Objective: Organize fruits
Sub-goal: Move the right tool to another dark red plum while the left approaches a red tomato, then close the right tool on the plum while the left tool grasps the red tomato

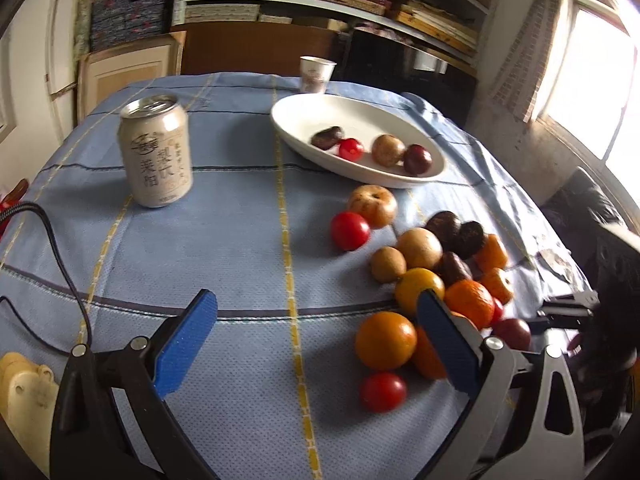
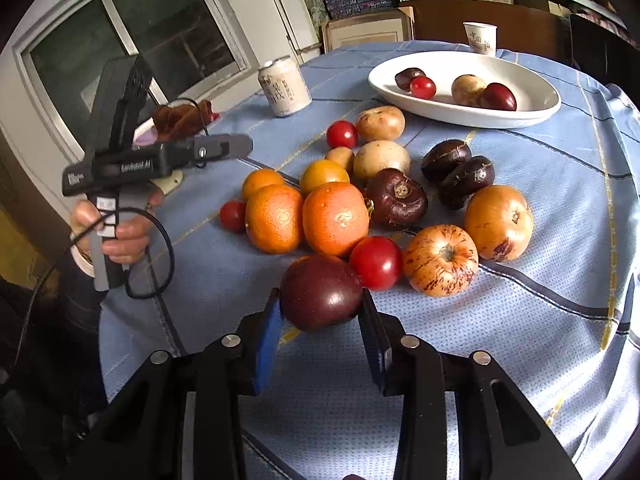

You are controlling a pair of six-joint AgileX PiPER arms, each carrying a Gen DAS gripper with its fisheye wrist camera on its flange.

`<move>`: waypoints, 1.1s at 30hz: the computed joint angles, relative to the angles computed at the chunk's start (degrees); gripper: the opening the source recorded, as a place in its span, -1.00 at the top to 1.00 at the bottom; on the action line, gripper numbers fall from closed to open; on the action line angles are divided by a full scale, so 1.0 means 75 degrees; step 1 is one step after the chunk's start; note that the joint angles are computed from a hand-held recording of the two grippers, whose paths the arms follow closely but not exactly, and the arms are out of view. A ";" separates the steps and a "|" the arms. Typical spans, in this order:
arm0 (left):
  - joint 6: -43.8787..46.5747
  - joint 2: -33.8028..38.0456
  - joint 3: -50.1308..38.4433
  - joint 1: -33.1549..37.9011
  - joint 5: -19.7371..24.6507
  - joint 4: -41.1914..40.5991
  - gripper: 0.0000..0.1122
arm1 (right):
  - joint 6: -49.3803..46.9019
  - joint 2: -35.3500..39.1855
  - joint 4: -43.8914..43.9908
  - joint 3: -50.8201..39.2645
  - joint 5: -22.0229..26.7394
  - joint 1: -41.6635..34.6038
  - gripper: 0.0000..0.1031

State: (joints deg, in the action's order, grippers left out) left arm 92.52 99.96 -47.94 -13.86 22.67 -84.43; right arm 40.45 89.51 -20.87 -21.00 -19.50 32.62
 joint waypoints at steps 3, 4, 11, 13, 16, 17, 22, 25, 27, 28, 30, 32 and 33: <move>0.0190 0.0000 0.0028 0.0168 0.0695 0.0373 -0.44 | -0.0184 -0.0113 0.0229 0.0110 -0.0087 -0.0037 0.26; 0.0101 0.0027 -0.0001 0.0187 0.0873 0.0620 -0.34 | -0.0162 -0.0091 0.0238 0.0103 -0.0095 -0.0055 0.26; 0.0622 -0.0034 0.0263 0.0598 0.1897 0.1063 -0.17 | 0.0063 -0.0180 -0.0019 0.0151 -0.0107 -0.0152 0.26; 0.0624 -0.0031 0.0322 0.0593 0.1986 0.1201 -0.17 | 0.0066 -0.0174 -0.0051 0.0134 -0.0073 -0.0158 0.26; 0.0264 0.0081 0.0264 0.0362 0.1901 0.1710 -0.05 | -0.0088 -0.0158 0.0154 0.0114 0.0005 -0.0077 0.26; 0.0171 0.0093 0.0263 0.0289 0.1840 0.1825 -0.02 | -0.0112 -0.0161 0.0206 0.0114 0.0014 -0.0048 0.26; -0.0314 0.0253 0.0181 0.0060 0.1462 0.2209 0.12 | -0.0238 -0.0180 0.0368 0.0112 0.0060 0.0000 0.26; -0.0600 0.0348 0.0106 -0.0008 0.1320 0.2430 0.27 | -0.0276 -0.0169 0.0414 0.0104 0.0071 0.0015 0.26; -0.0567 0.0346 0.0117 -0.0004 0.1279 0.2406 0.30 | -0.0287 -0.0168 0.0420 0.0099 0.0073 0.0016 0.26; -0.0558 0.0349 0.0121 -0.0015 0.1245 0.2397 0.33 | -0.0272 -0.0165 0.0399 0.0100 0.0067 0.0007 0.26; -0.0523 0.0351 0.0133 -0.0031 0.1176 0.2349 0.40 | -0.0236 -0.0160 0.0366 0.0103 0.0050 0.0002 0.26; -0.0582 0.0401 0.0065 0.0056 0.1324 0.2383 0.54 | -0.0220 -0.0159 0.0362 0.0108 0.0035 0.0009 0.26; -0.0576 0.0415 0.0037 0.0119 0.1424 0.2358 0.54 | -0.0143 -0.0159 0.0278 0.0122 -0.0003 -0.0012 0.26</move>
